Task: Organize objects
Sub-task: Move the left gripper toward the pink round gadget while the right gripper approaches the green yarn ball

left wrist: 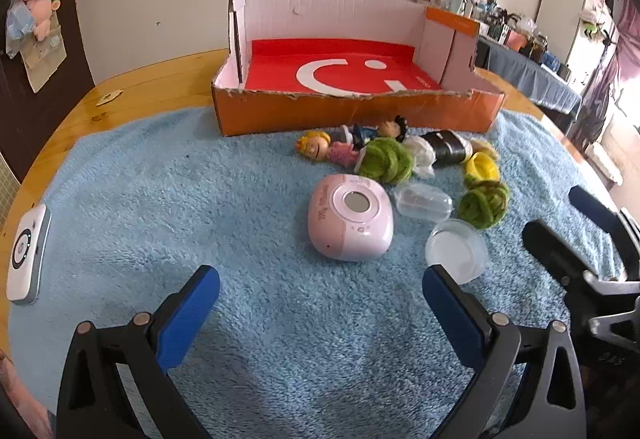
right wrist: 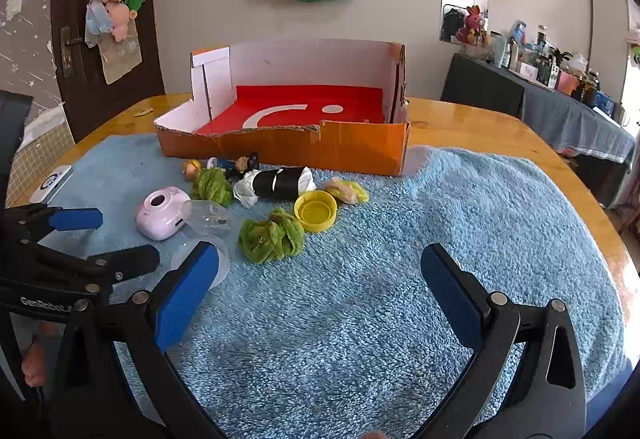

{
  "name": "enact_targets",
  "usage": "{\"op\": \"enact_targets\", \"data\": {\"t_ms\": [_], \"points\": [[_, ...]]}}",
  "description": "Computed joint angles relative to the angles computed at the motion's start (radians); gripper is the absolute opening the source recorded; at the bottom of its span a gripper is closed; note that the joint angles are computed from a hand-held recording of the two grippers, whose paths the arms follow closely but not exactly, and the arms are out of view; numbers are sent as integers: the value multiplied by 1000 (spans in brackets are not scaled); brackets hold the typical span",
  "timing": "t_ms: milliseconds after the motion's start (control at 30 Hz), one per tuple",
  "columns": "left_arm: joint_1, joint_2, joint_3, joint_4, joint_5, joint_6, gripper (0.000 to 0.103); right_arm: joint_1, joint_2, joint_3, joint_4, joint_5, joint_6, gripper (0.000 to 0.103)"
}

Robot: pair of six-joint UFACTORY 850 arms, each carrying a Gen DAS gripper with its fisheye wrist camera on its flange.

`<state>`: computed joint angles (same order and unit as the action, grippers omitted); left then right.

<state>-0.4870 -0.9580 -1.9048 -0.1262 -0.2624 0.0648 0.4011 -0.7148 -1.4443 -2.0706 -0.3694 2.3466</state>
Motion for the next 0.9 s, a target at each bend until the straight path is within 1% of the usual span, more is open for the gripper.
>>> {"op": "enact_targets", "data": {"t_ms": [100,267,333,367,433,533,667,733,833,900], "points": [[-1,0,0,11,-1,-8,103,1,0,-5,39,12,-49,103],[-3,-4,-5,59,-8,-49,103,0,-1,-7,43,32,-50,103],[-3,-11,-16,67,-27,-62,103,0,-1,-8,52,33,-60,103],[0,-18,-28,48,-45,-50,103,1,-1,-10,59,36,-67,103],[3,-15,-22,21,-42,-35,102,1,0,-10,60,37,-68,103],[3,-7,-10,37,-32,-54,98,2,0,-10,61,40,-69,103],[1,-2,-4,87,-34,-98,96,5,-2,-15,60,52,-72,103],[-1,3,5,128,-26,-130,92,8,-4,-18,56,56,-72,103],[1,4,7,144,-20,-147,90,12,-9,-25,67,62,-91,103],[2,6,10,152,-17,-154,88,14,-12,-31,74,65,-101,99]]}}
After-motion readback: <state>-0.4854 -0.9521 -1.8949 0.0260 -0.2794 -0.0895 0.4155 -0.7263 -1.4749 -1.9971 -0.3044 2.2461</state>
